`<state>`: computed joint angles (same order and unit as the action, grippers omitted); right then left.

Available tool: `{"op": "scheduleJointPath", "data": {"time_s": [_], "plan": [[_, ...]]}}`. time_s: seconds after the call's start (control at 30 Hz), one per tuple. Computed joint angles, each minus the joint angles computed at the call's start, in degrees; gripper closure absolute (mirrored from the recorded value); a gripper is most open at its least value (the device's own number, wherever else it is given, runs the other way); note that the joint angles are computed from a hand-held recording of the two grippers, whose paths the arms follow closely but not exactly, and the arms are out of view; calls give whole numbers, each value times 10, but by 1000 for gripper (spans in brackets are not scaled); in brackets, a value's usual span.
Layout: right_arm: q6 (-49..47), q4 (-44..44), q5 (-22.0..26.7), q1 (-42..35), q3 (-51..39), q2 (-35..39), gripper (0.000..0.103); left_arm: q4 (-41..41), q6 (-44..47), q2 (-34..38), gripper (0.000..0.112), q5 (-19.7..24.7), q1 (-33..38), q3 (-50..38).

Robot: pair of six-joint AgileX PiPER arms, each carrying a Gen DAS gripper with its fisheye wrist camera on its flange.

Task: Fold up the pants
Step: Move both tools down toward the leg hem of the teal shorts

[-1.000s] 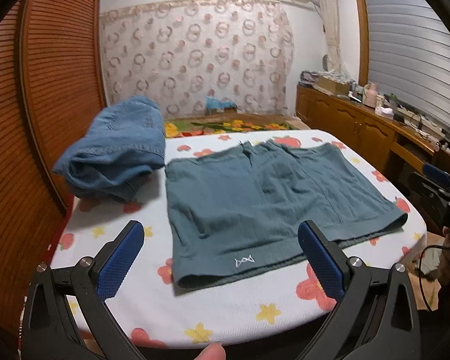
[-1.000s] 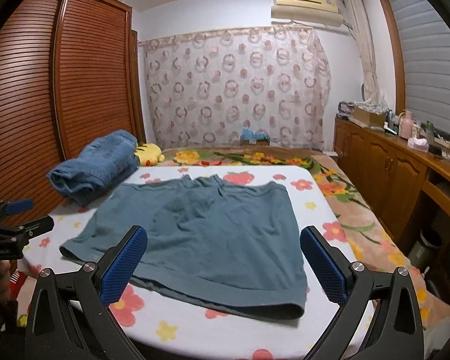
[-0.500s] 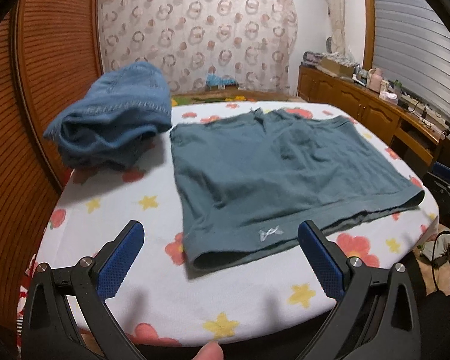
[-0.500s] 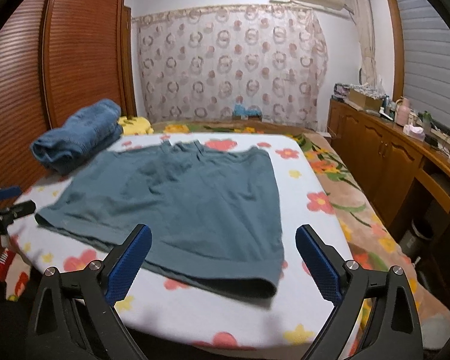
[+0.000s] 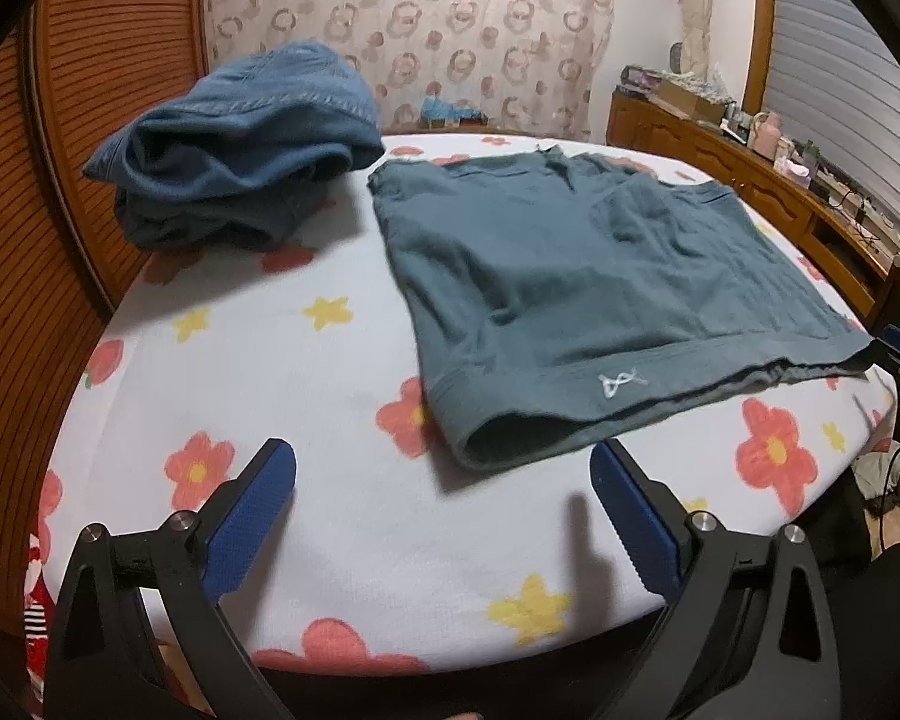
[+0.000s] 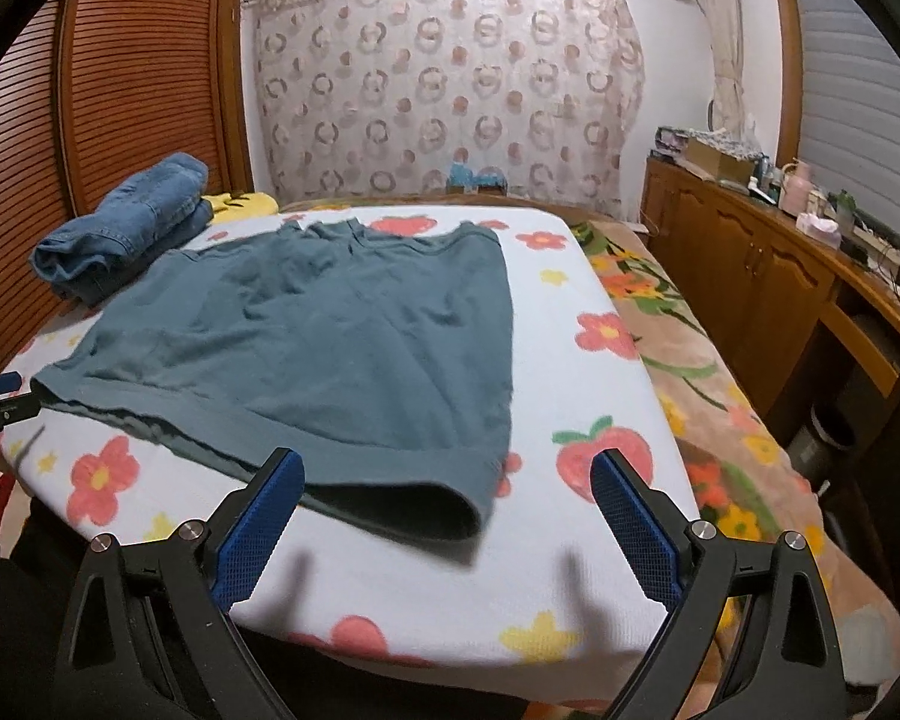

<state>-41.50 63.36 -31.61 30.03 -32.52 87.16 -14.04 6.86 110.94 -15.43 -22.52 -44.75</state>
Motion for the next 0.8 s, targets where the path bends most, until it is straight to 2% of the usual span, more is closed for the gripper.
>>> {"op": "scheduleJointPath", "data": {"time_s": [0.07, 0.1, 0.23, 0.33, 0.43, 0.53, 0.63, 0.73, 0.8], "plan": [[-19, 21, 4, 1, -2, -4, 6, -4, 3, 4, 16, 3, 4, -2], [-42, 47, -2, 10, -4, -8, 6, 18, -17, 5, 17, 4, 9, -2], [-61, 65, -3, 10, 4, -26, 6, 95, -86, 4, 27, 2, 23, 0], [-51, 48, 12, -2, 5, -29, 7, 100, -86, 5, 36, 1, 26, -2], [-34, 28, 12, -10, 14, -24, 12, 17, -14, 9, 36, 0, 20, -10], [-15, 2, 31, -30, 15, -23, 17, 30, -28, 13, 38, -2, 24, -13], [-20, 2, 37, -35, 8, -21, 26, 49, -44, 15, 46, 3, 25, -20], [-19, -11, 38, -43, 6, -22, 43, 99, -89, 14, 55, 3, 27, -20], [-32, -7, 42, -51, -4, -14, 61, 101, -92, 12, 61, -1, 24, -19]]}}
